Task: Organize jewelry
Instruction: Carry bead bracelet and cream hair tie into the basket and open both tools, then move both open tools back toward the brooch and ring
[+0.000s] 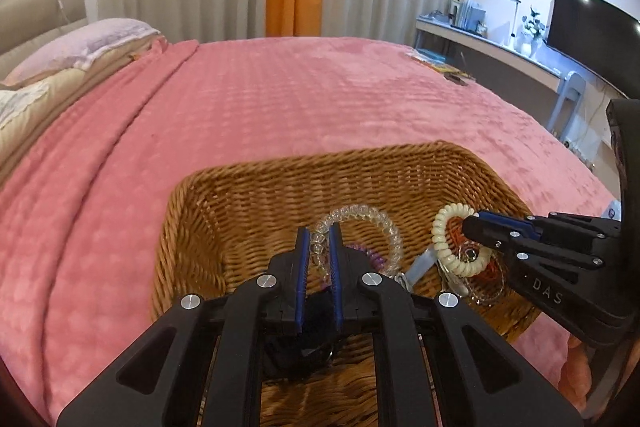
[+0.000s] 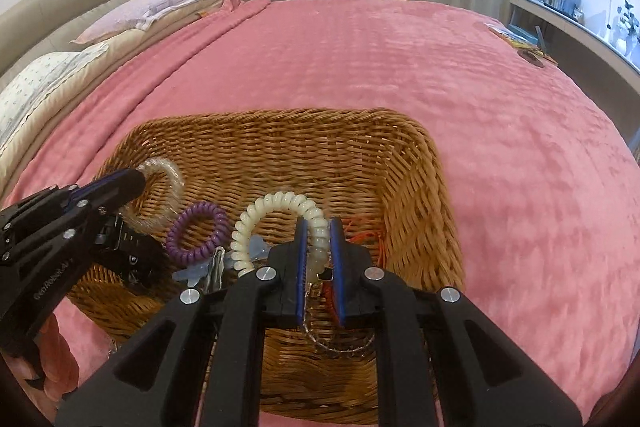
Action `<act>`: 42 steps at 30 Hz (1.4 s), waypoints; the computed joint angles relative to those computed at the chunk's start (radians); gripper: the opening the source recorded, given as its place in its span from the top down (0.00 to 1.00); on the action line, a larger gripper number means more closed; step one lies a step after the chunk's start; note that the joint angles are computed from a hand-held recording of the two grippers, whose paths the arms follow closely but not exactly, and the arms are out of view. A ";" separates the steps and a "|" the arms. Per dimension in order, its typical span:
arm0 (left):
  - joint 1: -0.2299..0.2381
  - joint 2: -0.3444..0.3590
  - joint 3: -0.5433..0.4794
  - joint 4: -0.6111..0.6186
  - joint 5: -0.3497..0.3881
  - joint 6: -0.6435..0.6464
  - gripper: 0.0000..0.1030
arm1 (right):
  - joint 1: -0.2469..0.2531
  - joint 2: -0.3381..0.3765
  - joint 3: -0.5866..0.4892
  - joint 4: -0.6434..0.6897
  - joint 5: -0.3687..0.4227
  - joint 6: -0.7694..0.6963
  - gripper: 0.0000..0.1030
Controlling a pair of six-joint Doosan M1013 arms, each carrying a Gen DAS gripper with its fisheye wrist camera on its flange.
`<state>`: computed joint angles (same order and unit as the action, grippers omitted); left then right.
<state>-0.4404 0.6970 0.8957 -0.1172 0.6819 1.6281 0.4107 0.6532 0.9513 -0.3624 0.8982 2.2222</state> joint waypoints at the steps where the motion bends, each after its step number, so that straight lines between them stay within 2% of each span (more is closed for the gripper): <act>1: 0.000 0.002 -0.003 0.001 0.006 0.000 0.90 | -0.001 0.000 0.001 0.007 0.000 -0.003 0.91; 3: 0.001 0.001 -0.003 -0.009 0.010 0.002 0.89 | -0.004 -0.002 0.006 0.022 -0.004 -0.001 0.90; 5: 0.007 -0.005 0.007 -0.045 -0.001 0.020 0.70 | -0.007 -0.007 0.017 0.031 -0.017 0.008 0.90; 7: 0.010 -0.012 0.019 -0.058 -0.023 0.023 0.58 | -0.010 -0.015 0.029 0.036 -0.032 0.019 0.89; 9: 0.015 -0.026 0.041 -0.101 -0.053 0.049 0.57 | -0.012 -0.026 0.044 0.039 -0.053 0.028 0.87; 10: 0.019 -0.035 0.053 -0.129 -0.066 0.066 0.55 | -0.011 -0.034 0.054 0.032 -0.063 0.037 0.83; 12: 0.021 -0.052 0.076 -0.163 -0.091 0.085 0.48 | -0.008 -0.052 0.076 0.021 -0.088 0.055 0.67; 13: 0.023 -0.063 0.091 -0.181 -0.109 0.096 0.43 | -0.006 -0.061 0.087 0.011 -0.100 0.068 0.52; 14: 0.025 -0.083 0.118 -0.200 -0.137 0.111 0.39 | -0.002 -0.074 0.104 0.000 -0.118 0.080 0.46; 20: 0.030 -0.185 0.254 -0.320 -0.252 0.227 0.23 | 0.027 -0.156 0.197 -0.045 -0.193 0.125 0.46; 23: 0.027 -0.247 0.342 -0.323 -0.307 0.261 0.19 | 0.045 -0.196 0.248 -0.061 -0.218 0.149 0.46; 27: 0.023 -0.303 0.424 -0.248 -0.347 0.203 0.19 | 0.071 -0.238 0.308 -0.066 -0.239 0.166 0.46; 30: 0.024 -0.332 0.477 -0.238 -0.361 0.184 0.19 | 0.092 -0.252 0.338 -0.054 -0.233 0.157 0.46; 32: 0.025 -0.344 0.506 -0.214 -0.369 0.145 0.19 | 0.100 -0.254 0.349 -0.043 -0.229 0.147 0.46; 38: 0.040 -0.347 0.555 -0.300 -0.363 0.192 0.19 | 0.112 -0.242 0.372 -0.004 -0.209 0.138 0.46; 42: 0.048 -0.326 0.553 -0.257 -0.316 0.143 0.19 | 0.114 -0.229 0.377 0.026 -0.203 0.126 0.46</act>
